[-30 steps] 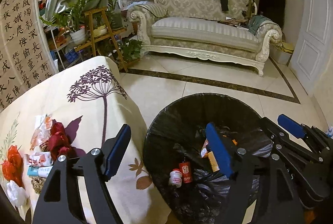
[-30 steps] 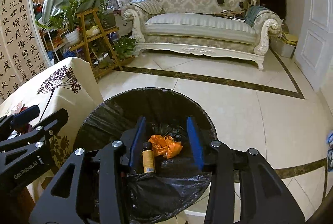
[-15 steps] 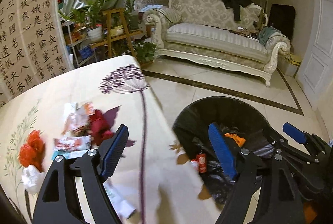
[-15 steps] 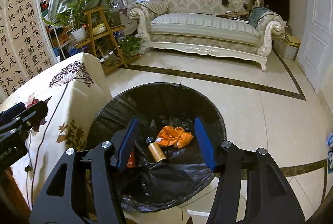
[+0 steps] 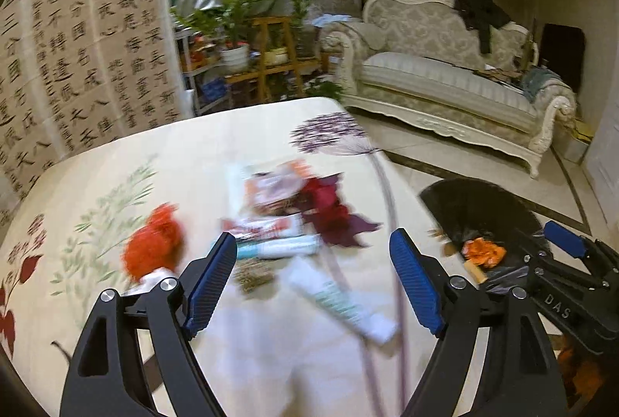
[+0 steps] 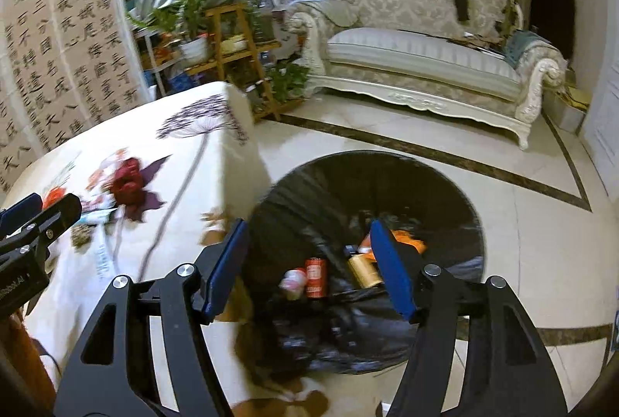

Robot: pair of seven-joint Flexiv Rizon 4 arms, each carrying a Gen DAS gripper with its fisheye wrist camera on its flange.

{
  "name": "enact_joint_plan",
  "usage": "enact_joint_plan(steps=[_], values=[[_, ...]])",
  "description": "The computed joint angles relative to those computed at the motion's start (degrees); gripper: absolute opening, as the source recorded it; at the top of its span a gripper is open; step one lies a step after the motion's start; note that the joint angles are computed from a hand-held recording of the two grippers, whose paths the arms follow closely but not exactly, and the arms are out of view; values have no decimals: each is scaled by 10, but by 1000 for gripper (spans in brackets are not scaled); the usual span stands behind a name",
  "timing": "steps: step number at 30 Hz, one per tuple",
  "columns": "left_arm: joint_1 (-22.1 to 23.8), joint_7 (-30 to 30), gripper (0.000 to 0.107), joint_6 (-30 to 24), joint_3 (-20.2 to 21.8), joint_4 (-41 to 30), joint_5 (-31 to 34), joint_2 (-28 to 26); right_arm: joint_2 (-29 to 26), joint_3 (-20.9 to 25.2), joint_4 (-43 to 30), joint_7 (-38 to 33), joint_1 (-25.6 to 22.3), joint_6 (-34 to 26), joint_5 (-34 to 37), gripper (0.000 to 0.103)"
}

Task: Collect trash
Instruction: 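Move both grippers back to the table and grasp the white tissue with the left gripper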

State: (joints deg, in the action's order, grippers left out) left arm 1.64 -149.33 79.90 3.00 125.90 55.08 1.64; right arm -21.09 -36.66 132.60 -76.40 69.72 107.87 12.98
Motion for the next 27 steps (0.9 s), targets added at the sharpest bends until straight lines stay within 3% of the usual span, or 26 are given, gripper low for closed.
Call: enact_joint_plan(steps=[9, 21, 27], values=[[57, 1, 79, 0, 17, 68, -11, 53, 7, 21, -3, -7, 34, -10, -24, 64], [137, 45, 79, 19, 9, 127, -46, 80, 6, 90, -20, -7, 14, -38, -81, 62], [154, 65, 79, 41, 6, 132, -62, 69, -2, 89, -24, 17, 16, -64, -133, 46]])
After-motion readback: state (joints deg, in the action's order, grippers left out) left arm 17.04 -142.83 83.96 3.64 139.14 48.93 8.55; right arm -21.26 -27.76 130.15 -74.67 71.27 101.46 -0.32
